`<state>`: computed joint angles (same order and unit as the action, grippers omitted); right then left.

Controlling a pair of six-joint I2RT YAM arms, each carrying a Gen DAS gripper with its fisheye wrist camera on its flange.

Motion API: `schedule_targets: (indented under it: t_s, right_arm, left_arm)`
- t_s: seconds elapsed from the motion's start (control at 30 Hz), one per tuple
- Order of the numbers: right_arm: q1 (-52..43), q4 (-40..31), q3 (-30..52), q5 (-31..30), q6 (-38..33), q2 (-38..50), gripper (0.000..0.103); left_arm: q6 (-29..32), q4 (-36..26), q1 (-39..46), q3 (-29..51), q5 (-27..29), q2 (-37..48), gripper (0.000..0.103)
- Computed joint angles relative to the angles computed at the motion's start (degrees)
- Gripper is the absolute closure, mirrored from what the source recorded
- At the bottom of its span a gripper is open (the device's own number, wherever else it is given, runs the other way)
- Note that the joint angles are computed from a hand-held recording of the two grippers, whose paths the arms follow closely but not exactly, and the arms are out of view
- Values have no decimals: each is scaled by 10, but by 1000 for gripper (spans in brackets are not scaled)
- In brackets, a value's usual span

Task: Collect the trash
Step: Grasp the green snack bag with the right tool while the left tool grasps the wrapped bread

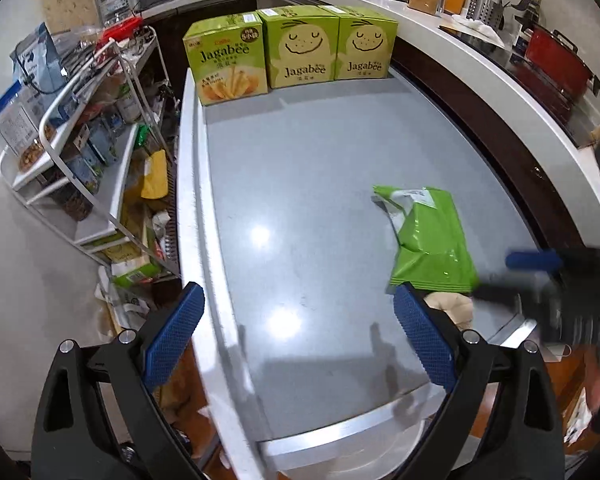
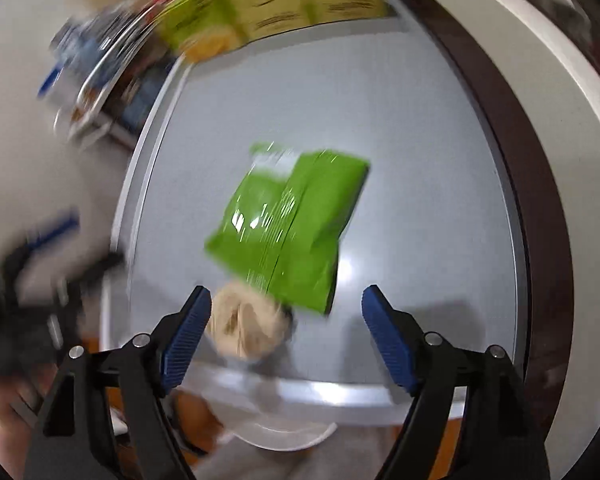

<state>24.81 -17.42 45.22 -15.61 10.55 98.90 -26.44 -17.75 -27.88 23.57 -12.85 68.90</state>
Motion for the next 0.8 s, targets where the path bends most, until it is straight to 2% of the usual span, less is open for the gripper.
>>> schedule_targets:
  t_s: [0.13, 0.3, 0.43, 0.53, 0.6, 0.67, 0.73, 0.8]
  right_arm:
    - [5, -26, 95, 10, 24, 86, 26]
    - [14, -47, 187, -27, 72, 184, 26]
    - [43, -62, 235, 40, 25, 216, 31]
    - [30, -69, 234, 79, -25, 206, 35]
    - [9, -80, 234, 82, -46, 202, 35]
    - [-14, -81, 229, 55, -63, 197, 35]
    - [-26, -79, 227, 35, -68, 193, 23]
    - [-22, -66, 221, 50, -66, 185, 17]
  left_arm:
    - [-43, 2, -39, -11, 0, -5, 6]
    - [-91, 17, -118, -33, 6, -30, 6]
    - [-108, 58, -173, -11, 1, 60, 6]
    - [-107, 95, -178, 11, 15, 126, 6]
    - [-99, 117, -172, 26, 30, 163, 6]
    - [-95, 123, -172, 39, 29, 186, 6]
    - [-89, 127, -165, 49, 34, 196, 6]
    - [-91, 135, -163, 49, 38, 200, 6]
